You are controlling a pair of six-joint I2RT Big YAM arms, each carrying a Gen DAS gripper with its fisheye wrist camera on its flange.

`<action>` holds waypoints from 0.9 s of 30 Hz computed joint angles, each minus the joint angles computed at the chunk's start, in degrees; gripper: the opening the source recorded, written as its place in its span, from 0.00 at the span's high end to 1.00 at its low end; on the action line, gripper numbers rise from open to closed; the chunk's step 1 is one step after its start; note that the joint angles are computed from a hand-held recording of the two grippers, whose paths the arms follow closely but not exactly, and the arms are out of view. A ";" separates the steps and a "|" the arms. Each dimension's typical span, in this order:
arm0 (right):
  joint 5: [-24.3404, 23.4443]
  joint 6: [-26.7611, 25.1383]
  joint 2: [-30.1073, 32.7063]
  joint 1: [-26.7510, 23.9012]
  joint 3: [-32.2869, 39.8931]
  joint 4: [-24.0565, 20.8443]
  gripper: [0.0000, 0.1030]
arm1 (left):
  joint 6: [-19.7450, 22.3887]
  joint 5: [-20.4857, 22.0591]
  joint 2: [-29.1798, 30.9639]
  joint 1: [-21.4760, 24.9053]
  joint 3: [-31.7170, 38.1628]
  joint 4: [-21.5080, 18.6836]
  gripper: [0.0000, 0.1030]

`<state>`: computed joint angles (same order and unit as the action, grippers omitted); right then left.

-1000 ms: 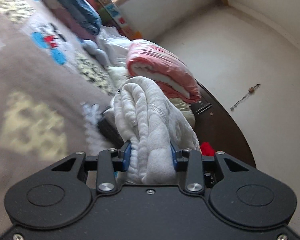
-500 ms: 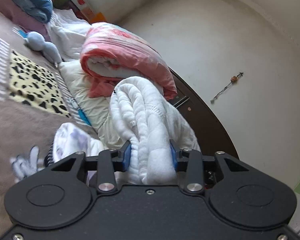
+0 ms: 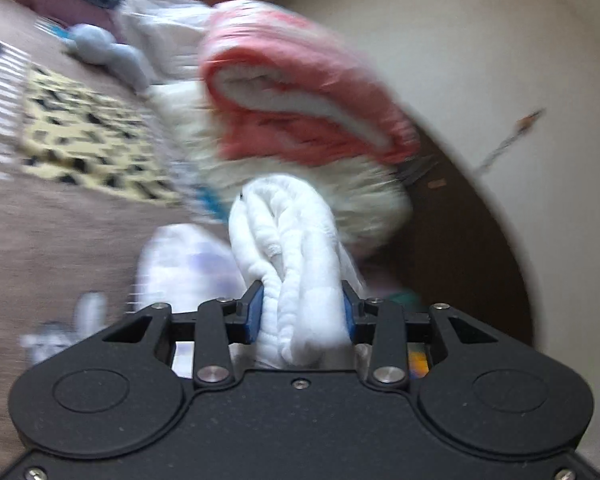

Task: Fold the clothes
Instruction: 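Carry the folded jacket with both grippers onto the clothes stack, then open both grippers and withdraw them from the stack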

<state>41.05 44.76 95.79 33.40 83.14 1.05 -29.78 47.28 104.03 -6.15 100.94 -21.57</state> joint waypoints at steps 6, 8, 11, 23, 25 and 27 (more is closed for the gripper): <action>4.27 -14.55 -1.28 0.78 -2.29 3.28 0.26 | -1.61 -4.08 -1.71 -0.21 -2.95 0.14 0.60; 3.70 -20.50 -2.14 1.67 -4.02 7.52 0.26 | -1.76 -4.91 -3.38 0.12 -4.64 2.16 0.59; 1.69 -27.58 -2.86 2.54 -4.96 10.18 0.26 | -1.34 -5.75 -6.43 0.74 -7.42 5.59 0.57; -5.42 -16.14 -11.49 8.88 -5.77 -10.74 0.03 | 20.81 -19.73 -21.77 -3.13 -16.79 -7.62 0.08; -5.70 -12.44 -12.62 9.75 -5.02 -15.83 0.01 | 23.31 -23.01 -24.34 -4.45 -18.20 -9.61 0.03; -7.02 -8.74 -13.85 10.16 -4.54 -19.73 0.00 | 24.97 -26.20 -26.36 -5.55 -19.19 -11.31 0.00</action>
